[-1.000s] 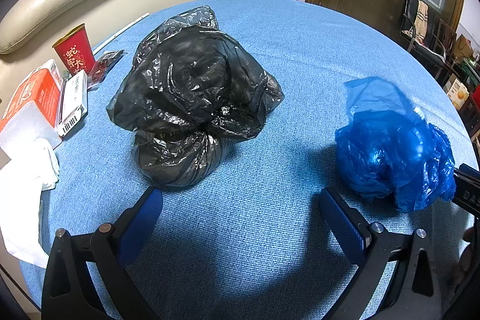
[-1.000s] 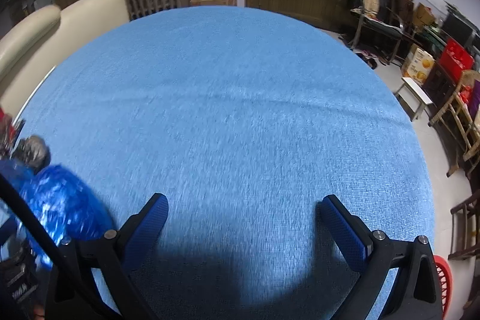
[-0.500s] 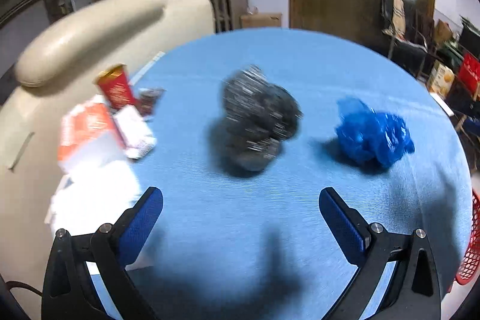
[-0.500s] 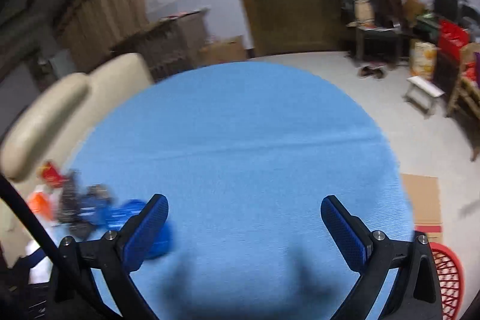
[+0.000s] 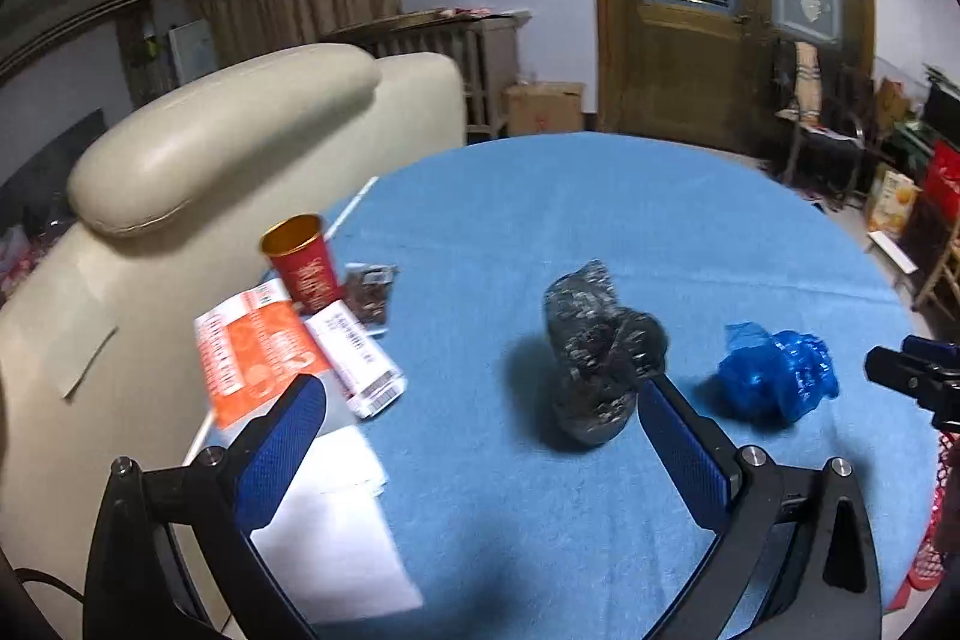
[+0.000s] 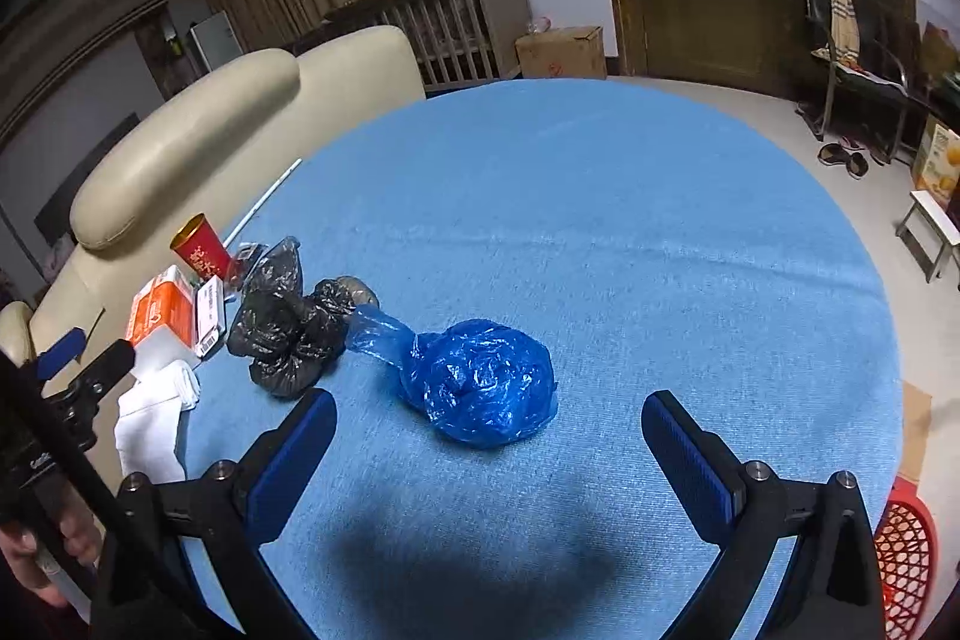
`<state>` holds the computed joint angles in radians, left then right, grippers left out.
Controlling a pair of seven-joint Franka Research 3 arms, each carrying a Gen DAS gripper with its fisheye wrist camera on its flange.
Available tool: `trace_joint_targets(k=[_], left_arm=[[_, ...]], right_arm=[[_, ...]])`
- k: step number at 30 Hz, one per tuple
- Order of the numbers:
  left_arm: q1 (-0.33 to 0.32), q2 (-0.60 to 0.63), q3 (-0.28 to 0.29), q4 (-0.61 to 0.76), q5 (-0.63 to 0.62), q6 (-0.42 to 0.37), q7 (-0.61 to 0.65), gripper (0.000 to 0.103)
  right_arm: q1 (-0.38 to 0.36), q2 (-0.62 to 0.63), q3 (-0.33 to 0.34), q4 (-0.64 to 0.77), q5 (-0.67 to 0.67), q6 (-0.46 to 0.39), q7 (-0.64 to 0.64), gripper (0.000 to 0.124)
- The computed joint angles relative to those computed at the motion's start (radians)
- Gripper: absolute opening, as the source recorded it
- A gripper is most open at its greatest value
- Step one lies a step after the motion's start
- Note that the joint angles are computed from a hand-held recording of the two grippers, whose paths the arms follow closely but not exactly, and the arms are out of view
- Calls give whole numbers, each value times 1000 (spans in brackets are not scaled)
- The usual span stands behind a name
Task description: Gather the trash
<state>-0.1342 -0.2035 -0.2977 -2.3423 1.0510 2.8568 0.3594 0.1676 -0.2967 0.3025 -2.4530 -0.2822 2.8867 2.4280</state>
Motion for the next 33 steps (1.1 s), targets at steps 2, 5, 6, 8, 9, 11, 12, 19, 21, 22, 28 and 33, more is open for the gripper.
trace_joint_targets(k=[2,5,6,8,9,11,12,19,21,22,28,33], left_arm=[[-5,33,4,22,-2,19,25,103],[-39,102,36,58,-145,50,179,103],[-49,132,44,77,-199,54,235,103],[-67,183,55,113,-314,47,343,103],[-72,200,60,122,-360,54,385,103],[-81,243,65,152,-443,60,460,102],[-84,261,65,165,-482,58,502,101],[-67,372,3,258,-877,-6,851,47],[-34,388,-46,261,-1032,3,987,34],[-25,389,-61,256,-1087,13,1035,26],[-67,351,-47,200,-1140,71,1095,8],[-124,282,-13,141,-1071,95,1027,5]], right_arm=[[-4,15,0,11,0,-8,10,103],[18,57,-23,31,20,-14,-8,103],[24,69,-30,38,22,-16,-12,103],[31,97,-41,56,14,-21,-14,103],[29,114,-42,70,-3,-26,-2,103],[50,138,-69,81,15,-11,-13,103],[69,154,-87,86,48,6,-38,103],[122,223,-135,122,127,50,-96,85],[145,237,-152,126,204,42,-148,67],[147,233,-155,114,209,58,-145,64],[70,158,-97,30,27,140,37,56],[-24,52,-7,-63,-15,186,106,56]])
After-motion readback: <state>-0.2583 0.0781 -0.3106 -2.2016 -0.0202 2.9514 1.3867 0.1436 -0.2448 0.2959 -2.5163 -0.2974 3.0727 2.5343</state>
